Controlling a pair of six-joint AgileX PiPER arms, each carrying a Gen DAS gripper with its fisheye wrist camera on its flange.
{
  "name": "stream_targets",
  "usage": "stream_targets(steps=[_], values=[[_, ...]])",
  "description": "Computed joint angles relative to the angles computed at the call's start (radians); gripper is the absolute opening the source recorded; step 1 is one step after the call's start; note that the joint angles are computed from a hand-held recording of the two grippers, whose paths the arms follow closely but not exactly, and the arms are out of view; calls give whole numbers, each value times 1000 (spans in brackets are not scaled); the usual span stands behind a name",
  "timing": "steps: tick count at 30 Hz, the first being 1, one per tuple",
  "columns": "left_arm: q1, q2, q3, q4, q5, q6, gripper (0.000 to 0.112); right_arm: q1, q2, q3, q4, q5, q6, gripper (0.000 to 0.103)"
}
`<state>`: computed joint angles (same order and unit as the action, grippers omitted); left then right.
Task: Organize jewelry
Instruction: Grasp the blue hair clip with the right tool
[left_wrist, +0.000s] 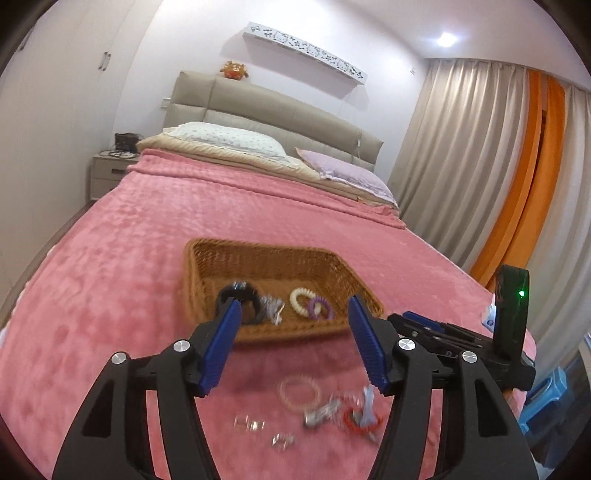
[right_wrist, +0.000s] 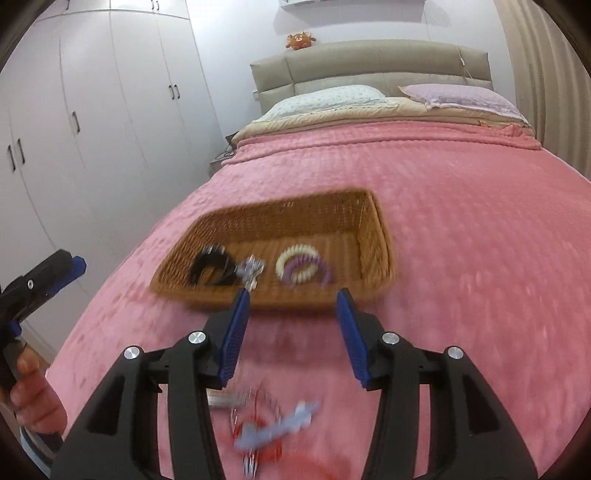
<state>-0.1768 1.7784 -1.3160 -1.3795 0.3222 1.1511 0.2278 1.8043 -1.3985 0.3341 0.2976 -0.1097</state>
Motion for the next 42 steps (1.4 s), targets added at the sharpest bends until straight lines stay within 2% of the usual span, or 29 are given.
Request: stream_targets(steps=[4, 6, 9, 11, 13, 16, 17, 21, 23, 27, 32, 33, 34, 36, 39, 42], values=[[12, -53, 140, -112, -13, 105, 59, 19, -62, 145, 36, -50, -34, 46], [12, -51, 172, -102, -22, 87, 59, 24, -68, 184, 44, -67, -38, 46], [11, -16, 183, -6, -29, -19, 57, 16, -66, 231, 135, -83, -112, 46], [16, 21, 164, 126, -22, -160, 57, 3, -56, 252, 232, -85, -197, 46], [27, 65, 132, 197, 1, -237, 57, -8, -49, 262, 291, -84, -243, 45], [52, 114, 100, 198, 56, -244, 57, -49, -43, 265, 501, -36, -433, 45], [58, 128, 86, 208, 69, -255, 57, -67, -32, 253, 541, 6, -462, 45], [64, 180, 42, 276, 102, -330, 52, -104, 17, 199, 597, 133, -470, 45], [71, 184, 46, 250, 107, -301, 52, -121, 39, 178, 632, 201, -479, 45], [74, 180, 64, 190, 110, -240, 52, -114, 77, 119, 588, 273, -401, 41], [51, 172, 73, 194, 80, -232, 52, -54, 117, 38, 388, 247, -187, 37], [47, 171, 75, 198, 74, -232, 52, -38, 118, 30, 333, 231, -137, 30], [43, 169, 76, 203, 68, -232, 52, -17, 117, 21, 244, 214, -59, 18], [39, 167, 80, 202, 63, -226, 52, 8, 107, 19, 134, 190, 22, 9], [41, 168, 80, 193, 65, -220, 52, 24, 79, 39, 14, 162, 98, 7], [48, 170, 80, 179, 75, -214, 52, -1, 60, 44, -15, 169, 97, 7]])
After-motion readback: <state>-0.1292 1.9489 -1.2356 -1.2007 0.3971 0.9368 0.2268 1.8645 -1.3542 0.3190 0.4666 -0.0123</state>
